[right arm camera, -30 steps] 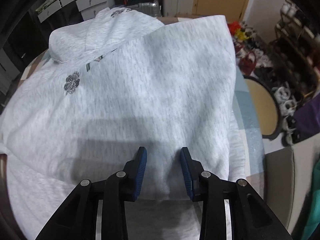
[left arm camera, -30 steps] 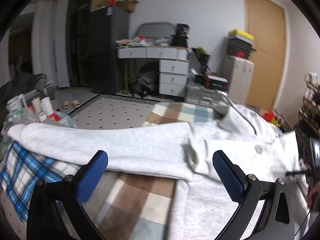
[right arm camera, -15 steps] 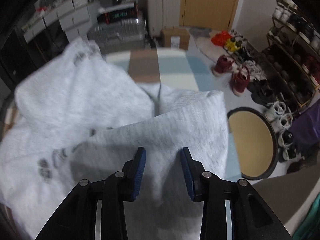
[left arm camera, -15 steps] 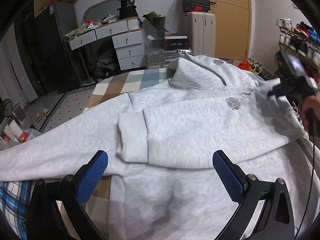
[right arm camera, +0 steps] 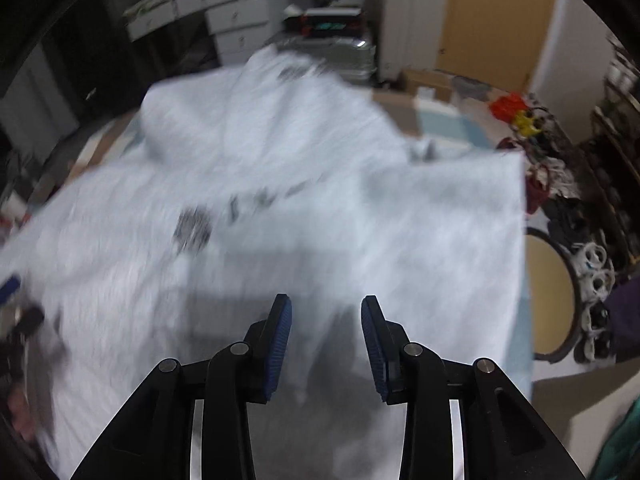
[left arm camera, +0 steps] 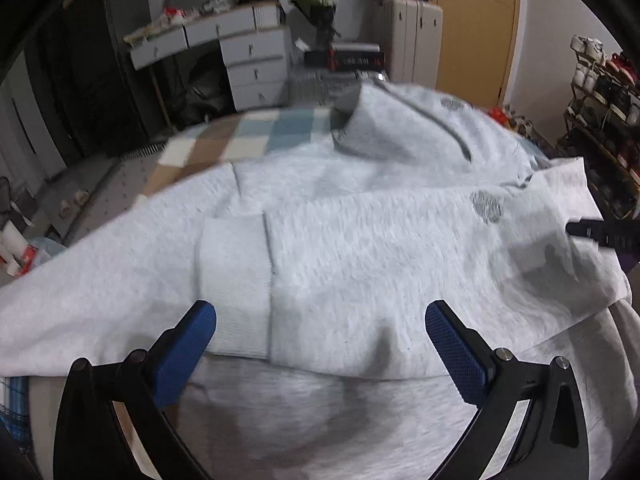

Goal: Fold large clothes

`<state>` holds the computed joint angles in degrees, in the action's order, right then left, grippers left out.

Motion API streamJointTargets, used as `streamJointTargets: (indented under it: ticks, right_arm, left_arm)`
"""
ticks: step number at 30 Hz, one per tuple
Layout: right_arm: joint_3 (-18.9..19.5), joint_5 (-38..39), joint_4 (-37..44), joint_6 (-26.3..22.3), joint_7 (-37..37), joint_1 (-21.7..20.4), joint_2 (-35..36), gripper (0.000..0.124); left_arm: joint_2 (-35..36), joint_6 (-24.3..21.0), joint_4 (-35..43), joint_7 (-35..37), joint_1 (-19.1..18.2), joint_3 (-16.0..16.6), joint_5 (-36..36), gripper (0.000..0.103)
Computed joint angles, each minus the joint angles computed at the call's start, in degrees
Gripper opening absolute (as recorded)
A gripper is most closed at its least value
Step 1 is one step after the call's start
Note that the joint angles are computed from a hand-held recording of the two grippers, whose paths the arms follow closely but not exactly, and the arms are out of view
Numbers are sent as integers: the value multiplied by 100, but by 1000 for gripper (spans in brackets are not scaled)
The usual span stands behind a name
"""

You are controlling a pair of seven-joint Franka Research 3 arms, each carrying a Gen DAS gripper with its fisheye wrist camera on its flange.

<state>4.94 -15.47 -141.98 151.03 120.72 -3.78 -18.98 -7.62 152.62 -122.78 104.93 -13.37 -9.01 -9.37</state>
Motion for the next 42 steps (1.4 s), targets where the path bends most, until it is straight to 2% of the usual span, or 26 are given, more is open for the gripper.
streamJointTargets:
  ticks: [2,3,4,5,6,8,10,14,15,17,21,23,25,26,28,31,33,36,38,41,42]
  right_arm:
    - [77,-47,-59,-207,235,8,137,36]
    - [103,-495,-214,21,649,-15,3,37]
    - [303,-541,-221,-69,714,-166,-51,37]
    - [307,-580,-205,-179,755,-130,-110,37]
    - [252,-417,-103,-485,638,-5,-147,37]
    - [222,-331,-172,-540,605,113,-432,37]
    - [425,-578,-281,-561,885,-2,-742,40]
    - [497,-294,-279,-1225,901,73,-770,44]
    - [543,-560,-420,-1050,1193,68,-906,46]
    - [475,-379,-353,-1272,1159,193,-987,48]
    - [505,50,-639,-888,1355,385,-1746,48]
    - [793,27,-570,-970,1409,408,-2024,49]
    - [1051,2,-421,-955,1417,497,-2101,60]
    - [1265,-38,-249,-907,1517,523,-2026,64]
    - [1588,-185,129,-837,1697,546,-1831,73]
    - [2019,-565,927,-788,1945,546,-1177,80]
    - [2119,-835,1199,-654,2070,661,-894,85]
    - [2366,-1320,1888,-504,2171,821,-194,96]
    - [2562,-1674,2626,-547,2119,931,565,96]
    - [2660,-1869,3650,-566,1892,1276,1634,96]
    - [2696,-2001,4040,-578,1761,1432,2034,96]
  left_arm:
    - [182,-270,154,-377,78,-90,394,102]
    - [281,-410,214,-588,119,-136,666,102]
    - [374,-533,261,-813,155,-173,940,102]
    - [423,-593,282,-955,171,-192,1075,102]
    - [461,-583,256,-1037,185,-192,1109,102]
    - [438,-554,207,-822,184,-165,840,102]
    - [412,-597,180,-716,184,-166,797,102]
    - [359,-630,120,-315,178,-115,484,102]
    - [321,-684,113,-214,181,-96,362,102]
    - [120,-794,125,345,166,36,-266,102]
    - [-762,-93,-502,1573,-49,445,-1619,102]
    - [-1303,303,-891,1805,-150,670,-1827,102]
    - [-1869,496,-1218,2078,-263,1036,-2228,102]
    - [-1925,545,-1210,1841,-332,1213,-2132,102]
    - [-2120,518,-1238,1370,-112,1366,-2021,102]
    - [-2341,109,-1199,1083,-58,2022,-2289,102]
    - [-2504,85,-1308,1192,47,2438,-2555,102]
    - [-2612,326,-1493,1141,408,2670,-2587,102]
    - [-2498,344,-1439,1109,518,2922,-2688,102]
    - [-2221,280,-1350,783,833,3113,-2883,102]
    - [-2111,354,-1318,770,815,3171,-3090,102]
